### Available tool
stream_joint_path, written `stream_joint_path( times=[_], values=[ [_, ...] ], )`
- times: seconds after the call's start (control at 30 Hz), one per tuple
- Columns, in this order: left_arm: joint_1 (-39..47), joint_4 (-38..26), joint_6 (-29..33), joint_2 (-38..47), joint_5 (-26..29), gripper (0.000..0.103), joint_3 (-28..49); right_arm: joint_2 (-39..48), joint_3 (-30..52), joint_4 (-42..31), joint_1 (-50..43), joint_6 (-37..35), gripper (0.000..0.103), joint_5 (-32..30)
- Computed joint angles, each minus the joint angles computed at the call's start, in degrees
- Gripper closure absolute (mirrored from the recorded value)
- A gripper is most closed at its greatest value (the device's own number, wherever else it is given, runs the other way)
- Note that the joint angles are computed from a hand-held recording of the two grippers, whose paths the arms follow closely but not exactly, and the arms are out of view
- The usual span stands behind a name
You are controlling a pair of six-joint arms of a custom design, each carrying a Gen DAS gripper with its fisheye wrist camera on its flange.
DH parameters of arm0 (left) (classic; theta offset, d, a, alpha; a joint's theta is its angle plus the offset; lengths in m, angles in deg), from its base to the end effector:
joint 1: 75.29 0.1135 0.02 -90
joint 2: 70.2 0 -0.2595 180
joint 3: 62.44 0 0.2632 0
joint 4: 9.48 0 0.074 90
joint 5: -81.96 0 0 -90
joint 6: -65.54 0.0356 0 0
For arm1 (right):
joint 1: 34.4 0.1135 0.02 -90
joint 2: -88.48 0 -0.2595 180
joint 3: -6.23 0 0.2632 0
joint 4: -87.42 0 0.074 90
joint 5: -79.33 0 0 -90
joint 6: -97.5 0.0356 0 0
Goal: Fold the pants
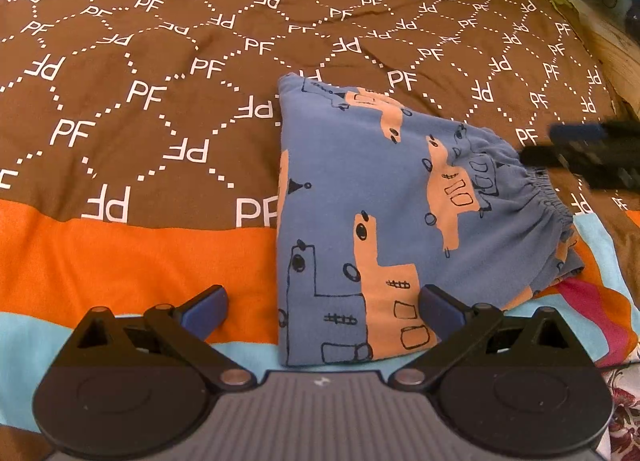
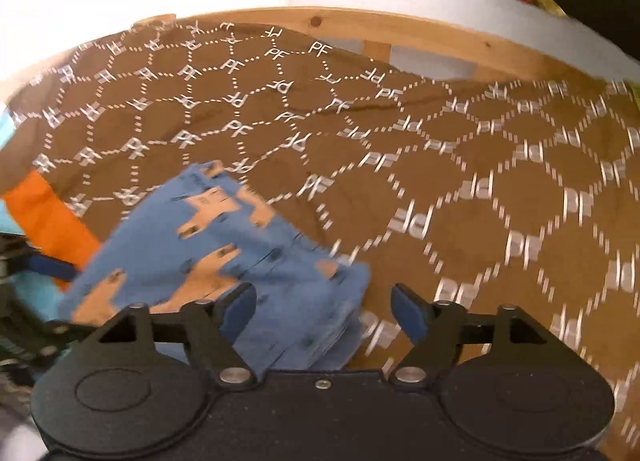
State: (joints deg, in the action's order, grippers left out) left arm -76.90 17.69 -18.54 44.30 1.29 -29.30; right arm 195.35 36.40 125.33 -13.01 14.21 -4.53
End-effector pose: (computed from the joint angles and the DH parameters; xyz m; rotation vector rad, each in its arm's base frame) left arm 0.2308 -0.0123 0.0009 0.2305 2.4964 -0.1739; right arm 0.2259 0.0844 0.0372 -0.2297 2.2354 0.1445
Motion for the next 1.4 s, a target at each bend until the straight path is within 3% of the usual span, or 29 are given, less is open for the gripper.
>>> stream_joint_path(
  times=[0.27, 0.4, 0.5, 0.63, 0.7, 0.83, 0.97, 1.13, 1.3, 1.4],
  values=[
    [0.19, -1.0, 0.03, -1.07, 0.19, 0.0, -0.55, 9.29, -6.41, 10.7, 8.87, 11.51, 0.016, 7.21],
    [0.69, -2.84, 0.56, -2.16, 0.79, 0.0, -0.44, 10.83, -9.26, 17.55, 8.24, 15.02, 0.014, 5.91],
    [2.86, -6.1, -0.16, -4.16, 3.76, 0.0, 0.02, 9.2, -10.29, 20.67, 3.0, 13.17, 0.006, -0.55],
    [7.68, -7.29, -2.81, -4.27, 10.42, 0.0, 1.22, 7.07, -6.25, 17.32, -6.83, 10.44, 0.004, -12.33],
    [9.55, -6.48, -4.06, -3.7, 12.54, 0.0, 1.46, 8.17, -2.57, 15.1, -9.86, 8.46, 0.004, -15.38],
    [10.07, -5.25, -4.25, -1.84, 12.34, 0.0, 2.37, 11.87, 6.7, 8.07, -11.62, 6.8, 0.012, -14.65],
    [6.71, -3.43, -1.78, -1.24, 7.08, 0.0, 1.58, 14.67, 13.16, -0.45, -7.33, 3.89, 0.02, -3.41],
    [5.04, -3.34, -1.12, -1.75, 4.72, 0.0, 0.89, 16.09, 11.22, 4.17, -6.41, 6.06, 0.023, -0.6],
    [8.01, -7.97, -4.5, -3.99, 9.48, 0.0, 1.83, 14.19, 5.31, 12.19, -10.47, 9.49, 0.023, -7.13],
    [10.53, -6.53, -5.56, -3.68, 15.65, 0.0, 1.6, 12.77, 5.49, 9.84, -13.97, 10.35, 0.023, -14.71]
  ],
)
